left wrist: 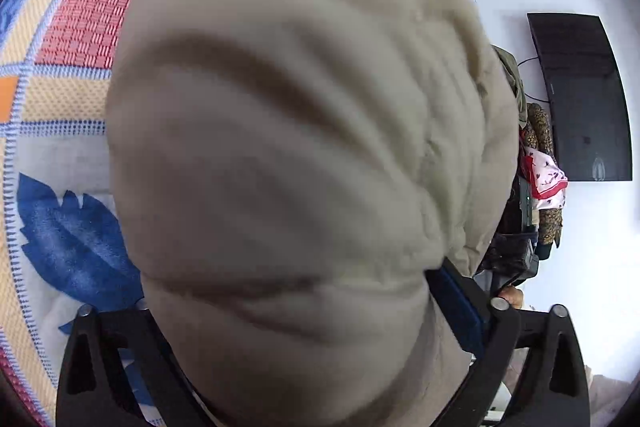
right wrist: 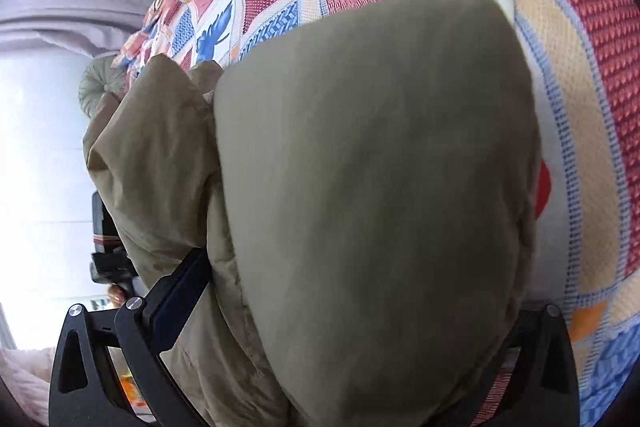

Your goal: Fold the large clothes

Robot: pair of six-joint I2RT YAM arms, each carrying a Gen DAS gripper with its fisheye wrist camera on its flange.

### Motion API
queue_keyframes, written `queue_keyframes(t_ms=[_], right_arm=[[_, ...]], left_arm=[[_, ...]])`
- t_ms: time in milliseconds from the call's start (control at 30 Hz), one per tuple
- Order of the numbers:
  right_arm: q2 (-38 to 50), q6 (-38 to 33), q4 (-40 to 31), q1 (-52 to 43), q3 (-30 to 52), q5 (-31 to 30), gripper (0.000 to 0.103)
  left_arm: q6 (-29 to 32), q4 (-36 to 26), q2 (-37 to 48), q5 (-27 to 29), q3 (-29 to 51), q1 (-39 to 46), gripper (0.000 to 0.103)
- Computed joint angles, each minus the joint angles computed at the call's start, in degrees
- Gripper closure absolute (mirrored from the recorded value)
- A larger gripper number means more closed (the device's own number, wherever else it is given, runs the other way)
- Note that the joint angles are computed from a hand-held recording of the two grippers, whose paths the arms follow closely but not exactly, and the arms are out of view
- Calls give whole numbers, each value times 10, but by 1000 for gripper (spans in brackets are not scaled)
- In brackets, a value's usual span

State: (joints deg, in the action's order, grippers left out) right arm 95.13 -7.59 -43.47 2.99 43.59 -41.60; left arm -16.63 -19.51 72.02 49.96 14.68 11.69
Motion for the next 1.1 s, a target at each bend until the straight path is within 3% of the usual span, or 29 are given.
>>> queue_keyframes(t_ms=[67,100,233,267,367,467,633,767,900,1000,1100], right_arm=[[-5,21,14,2,-13,-9,1],[-11,35,21,4,-18,-13,6],[-43,56,9,3,-27,-36,51],[-61,62,5,9,-29,-38,54],[-103,106,5,45,-28,-32,58],[-133,163,15,91,-11,-35,58],[-110,299,97,211,57,-23,58],[-20,397,195,300,136,-4,58],[109,458,258,368,252,18,58],[206,483,276,406,349,37,58],[291,505,278,423,430,51,58]], left_arm=[[-1,-39,-48,-8,4,2,17],[10,-64,-65,-8,9,10,22],[49,-158,-128,-7,41,31,29],[74,-192,-139,-1,53,49,29],[189,-303,-129,17,108,132,29],[373,-434,-51,21,195,262,29],[556,-544,73,-6,336,418,29],[608,-556,184,-30,448,487,29],[601,-520,278,-51,531,516,29],[574,-451,328,-77,548,521,28],[551,-361,366,-119,528,522,18]])
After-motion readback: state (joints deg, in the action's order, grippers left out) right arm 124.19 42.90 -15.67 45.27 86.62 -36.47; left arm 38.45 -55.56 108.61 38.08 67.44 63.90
